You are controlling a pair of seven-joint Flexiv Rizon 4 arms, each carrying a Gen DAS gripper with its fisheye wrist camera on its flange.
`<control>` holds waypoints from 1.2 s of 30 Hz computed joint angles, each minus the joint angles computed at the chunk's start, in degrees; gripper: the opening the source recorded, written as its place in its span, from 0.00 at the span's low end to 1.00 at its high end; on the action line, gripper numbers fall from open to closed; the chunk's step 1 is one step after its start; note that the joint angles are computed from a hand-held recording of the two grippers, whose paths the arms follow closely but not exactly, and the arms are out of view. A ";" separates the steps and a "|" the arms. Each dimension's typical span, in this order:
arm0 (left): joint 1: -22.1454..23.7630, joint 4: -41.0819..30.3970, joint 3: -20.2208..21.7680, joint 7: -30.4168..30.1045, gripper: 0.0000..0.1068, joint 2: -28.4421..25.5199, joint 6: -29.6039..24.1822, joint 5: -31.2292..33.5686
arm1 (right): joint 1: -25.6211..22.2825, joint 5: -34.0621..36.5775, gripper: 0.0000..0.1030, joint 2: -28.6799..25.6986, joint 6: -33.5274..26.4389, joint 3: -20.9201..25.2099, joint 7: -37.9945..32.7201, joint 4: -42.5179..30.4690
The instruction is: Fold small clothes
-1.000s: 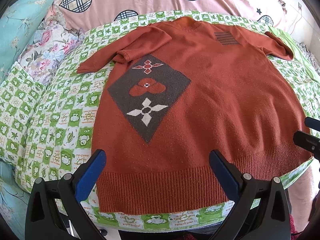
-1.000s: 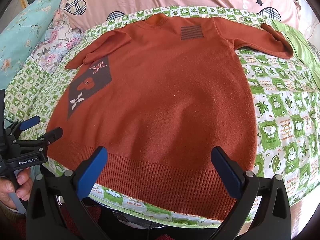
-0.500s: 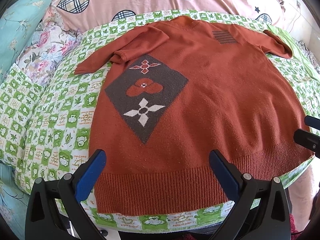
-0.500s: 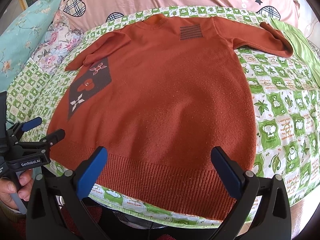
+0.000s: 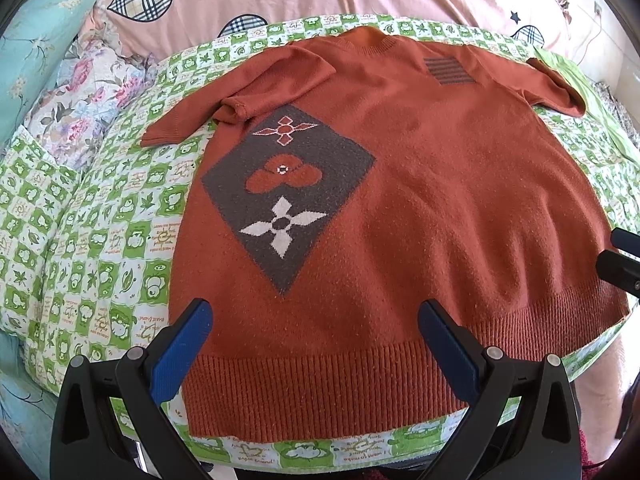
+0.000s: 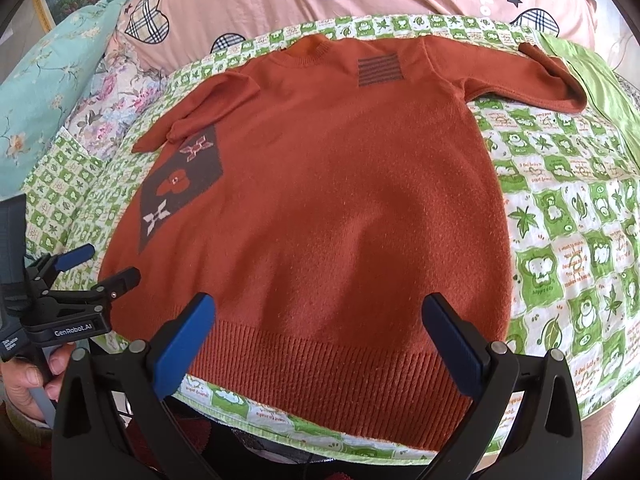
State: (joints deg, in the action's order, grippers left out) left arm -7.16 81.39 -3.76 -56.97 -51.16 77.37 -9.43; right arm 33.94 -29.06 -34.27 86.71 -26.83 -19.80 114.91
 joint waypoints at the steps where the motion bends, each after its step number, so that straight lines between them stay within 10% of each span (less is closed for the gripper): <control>1: 0.53 -0.03 -1.06 0.89 0.96 -0.30 0.68 -0.88 | -0.66 0.35 1.00 0.00 0.31 0.68 -0.11 -0.16; 5: 0.88 -1.89 -1.93 1.35 0.96 -1.32 -0.72 -1.04 | 2.08 1.83 1.00 -1.67 4.70 -3.84 -0.10 0.49; 15: -0.10 -10.32 -1.91 0.91 0.96 -5.11 -7.74 -2.79 | -12.12 3.71 0.91 0.07 -4.12 10.57 -7.85 -5.26; 27: -2.39 -26.36 -0.37 -2.89 0.96 -11.89 -16.25 -2.83 | -20.84 2.83 0.74 -0.11 -1.12 5.02 -9.92 -9.66; 36: -4.37 -42.43 2.02 -7.11 0.96 -19.62 -26.62 -0.40 | -37.82 6.59 0.62 -8.83 -10.02 8.94 -16.60 -29.58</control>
